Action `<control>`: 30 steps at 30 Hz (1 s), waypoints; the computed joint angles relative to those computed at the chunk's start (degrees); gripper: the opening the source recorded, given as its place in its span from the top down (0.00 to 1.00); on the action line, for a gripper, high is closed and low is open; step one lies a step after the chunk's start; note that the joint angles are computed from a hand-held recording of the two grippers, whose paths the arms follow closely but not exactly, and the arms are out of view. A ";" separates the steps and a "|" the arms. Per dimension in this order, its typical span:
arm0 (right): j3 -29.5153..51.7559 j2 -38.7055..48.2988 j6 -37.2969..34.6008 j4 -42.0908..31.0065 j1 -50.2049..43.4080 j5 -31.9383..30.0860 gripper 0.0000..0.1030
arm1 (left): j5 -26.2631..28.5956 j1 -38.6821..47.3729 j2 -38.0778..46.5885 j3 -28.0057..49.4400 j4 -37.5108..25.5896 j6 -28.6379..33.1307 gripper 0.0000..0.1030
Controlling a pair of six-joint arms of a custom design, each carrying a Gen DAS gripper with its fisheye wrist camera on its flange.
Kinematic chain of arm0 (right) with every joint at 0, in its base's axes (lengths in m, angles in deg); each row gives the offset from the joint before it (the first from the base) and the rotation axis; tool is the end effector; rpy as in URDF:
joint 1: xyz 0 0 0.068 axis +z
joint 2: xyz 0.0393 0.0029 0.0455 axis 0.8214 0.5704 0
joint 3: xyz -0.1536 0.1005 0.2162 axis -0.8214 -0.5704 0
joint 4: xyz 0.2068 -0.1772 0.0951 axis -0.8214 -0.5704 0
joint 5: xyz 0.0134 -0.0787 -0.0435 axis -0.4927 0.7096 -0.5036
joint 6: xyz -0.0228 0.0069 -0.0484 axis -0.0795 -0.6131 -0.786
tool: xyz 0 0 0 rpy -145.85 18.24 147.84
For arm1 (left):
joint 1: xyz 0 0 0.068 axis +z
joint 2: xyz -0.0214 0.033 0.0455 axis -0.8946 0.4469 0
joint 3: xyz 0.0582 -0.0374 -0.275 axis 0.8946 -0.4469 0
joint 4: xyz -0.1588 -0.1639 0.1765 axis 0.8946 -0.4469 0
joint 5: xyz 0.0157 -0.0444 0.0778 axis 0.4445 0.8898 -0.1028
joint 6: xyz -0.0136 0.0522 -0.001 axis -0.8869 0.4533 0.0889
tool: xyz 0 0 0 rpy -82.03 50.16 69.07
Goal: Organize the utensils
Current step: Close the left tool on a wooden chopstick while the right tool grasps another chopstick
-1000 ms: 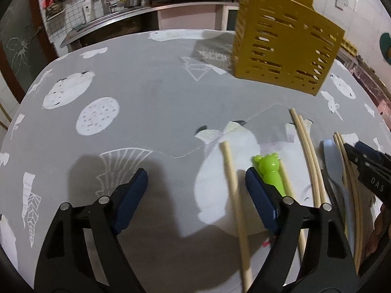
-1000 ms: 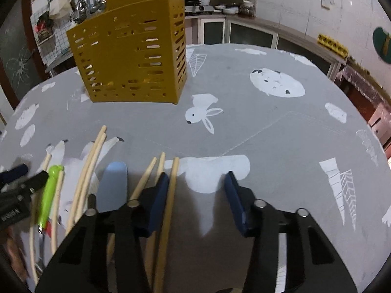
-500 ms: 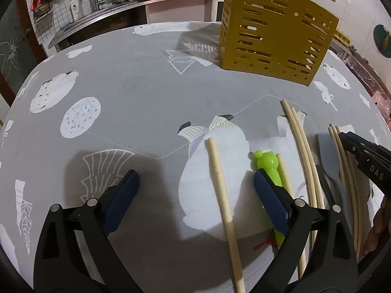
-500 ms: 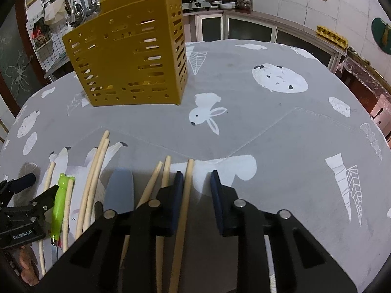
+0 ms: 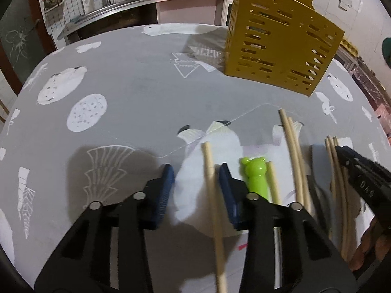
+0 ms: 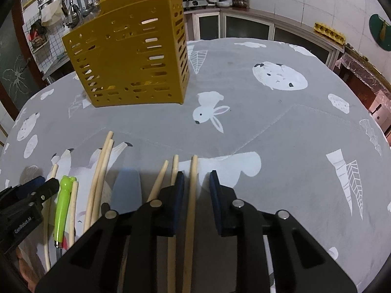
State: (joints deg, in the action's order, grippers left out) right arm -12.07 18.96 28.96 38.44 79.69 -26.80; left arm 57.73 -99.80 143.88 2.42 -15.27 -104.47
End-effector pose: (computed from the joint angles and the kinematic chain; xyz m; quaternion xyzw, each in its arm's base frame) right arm 0.2462 0.1136 0.2322 -0.1678 0.9313 0.0998 0.3074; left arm 0.1511 -0.0909 0.2366 -0.2313 0.9333 0.0455 0.2707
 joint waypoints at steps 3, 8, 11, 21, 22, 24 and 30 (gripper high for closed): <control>-0.57 -0.20 0.38 0.87 -0.26 -0.19 0.84 | -1.61 -1.64 1.90 0.48 -0.35 -0.57 0.66; -0.29 0.49 1.01 1.39 0.21 0.59 0.88 | -0.23 -0.50 0.61 0.07 0.52 0.57 0.74; -0.26 1.07 1.02 2.27 1.09 1.95 0.91 | 0.43 0.12 0.64 0.00 1.47 2.02 0.87; -3.11 -3.15 1.15 4.36 -1.49 -0.49 0.93 | -1.43 -1.63 0.77 0.03 2.91 2.56 0.96; -3.34 -3.92 1.13 4.57 -2.11 -1.11 0.94 | -1.56 -1.82 0.37 -0.02 3.02 2.58 0.96; -4.13 -6.41 1.29 5.18 -3.40 -2.73 0.94 | -3.26 -3.34 -1.08 0.00 2.89 1.86 0.96; -6.43 -13.79 1.36 7.33 -5.53 -3.93 0.94 | -13.81 -11.98 -4.17 2.72 -1.38 -2.82 0.96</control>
